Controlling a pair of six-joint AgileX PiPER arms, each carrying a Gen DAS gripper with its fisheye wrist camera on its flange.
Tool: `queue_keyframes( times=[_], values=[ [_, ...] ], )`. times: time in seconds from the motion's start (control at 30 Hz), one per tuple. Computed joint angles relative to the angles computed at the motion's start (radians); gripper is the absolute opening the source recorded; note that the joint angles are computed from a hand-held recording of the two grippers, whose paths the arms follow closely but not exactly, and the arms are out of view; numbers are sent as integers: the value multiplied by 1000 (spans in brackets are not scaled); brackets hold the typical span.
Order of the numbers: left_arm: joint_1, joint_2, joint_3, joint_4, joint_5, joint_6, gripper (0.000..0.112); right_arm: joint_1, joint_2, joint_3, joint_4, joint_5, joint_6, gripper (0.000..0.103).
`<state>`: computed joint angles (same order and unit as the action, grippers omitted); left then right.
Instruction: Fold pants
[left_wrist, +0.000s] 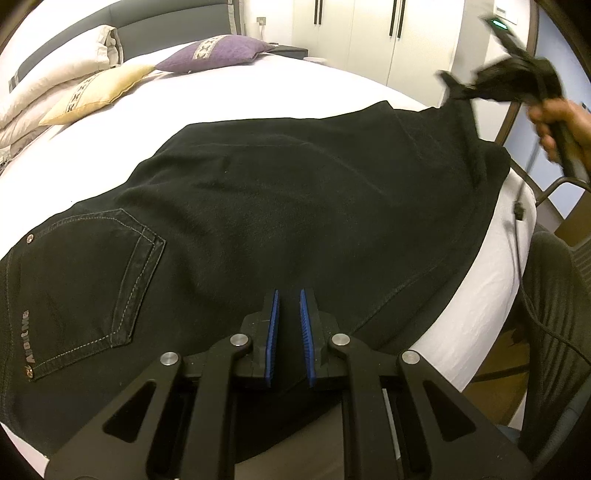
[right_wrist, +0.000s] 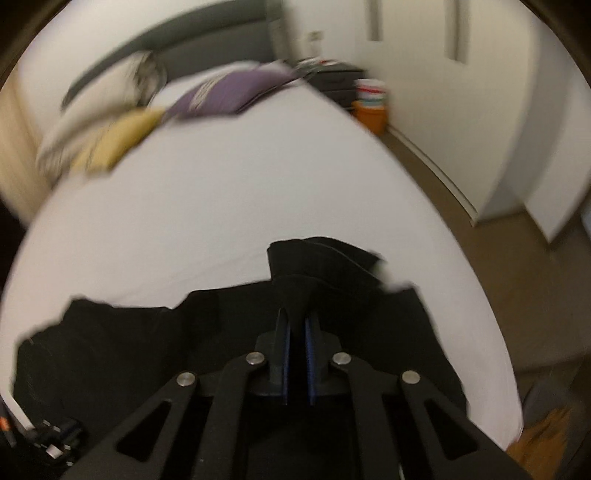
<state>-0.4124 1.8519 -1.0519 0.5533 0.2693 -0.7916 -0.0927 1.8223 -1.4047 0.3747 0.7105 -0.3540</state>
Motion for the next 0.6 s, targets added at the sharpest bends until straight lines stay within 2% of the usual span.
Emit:
queue_keyframes(
  times=[0.03, 0.1, 0.13, 0.17, 0.27, 0.33, 0.43, 0.5, 0.6],
  values=[
    [-2, 0, -1, 4, 2, -6, 11, -68, -44, 78, 86, -13, -47, 8],
    [-4, 2, -2, 12, 3, -15, 11, -197, -65, 164, 210, 14, -107, 8],
    [-4, 3, -3, 14, 5, -17, 11, -253, -73, 214, 234, 29, -110, 9],
    [-6, 5, -6, 21, 10, -20, 11, -291, -70, 244, 224, 39, -100, 14],
    [-21, 15, -31, 31, 48, -20, 11, -379, -37, 265, 193, 103, -37, 21],
    [-28, 20, -45, 24, 70, -11, 11, -451, -24, 247, 226, 160, -58, 25],
    [-35, 24, -58, 19, 91, -7, 11, -519, -39, 237, 332, 185, -164, 32],
    [-38, 26, -67, 15, 104, -4, 11, -567, 3, 187, 429, 286, -222, 52],
    [-46, 36, -91, 4, 133, 7, 11, -596, 28, 177, 499, 368, -194, 52]
  ],
)
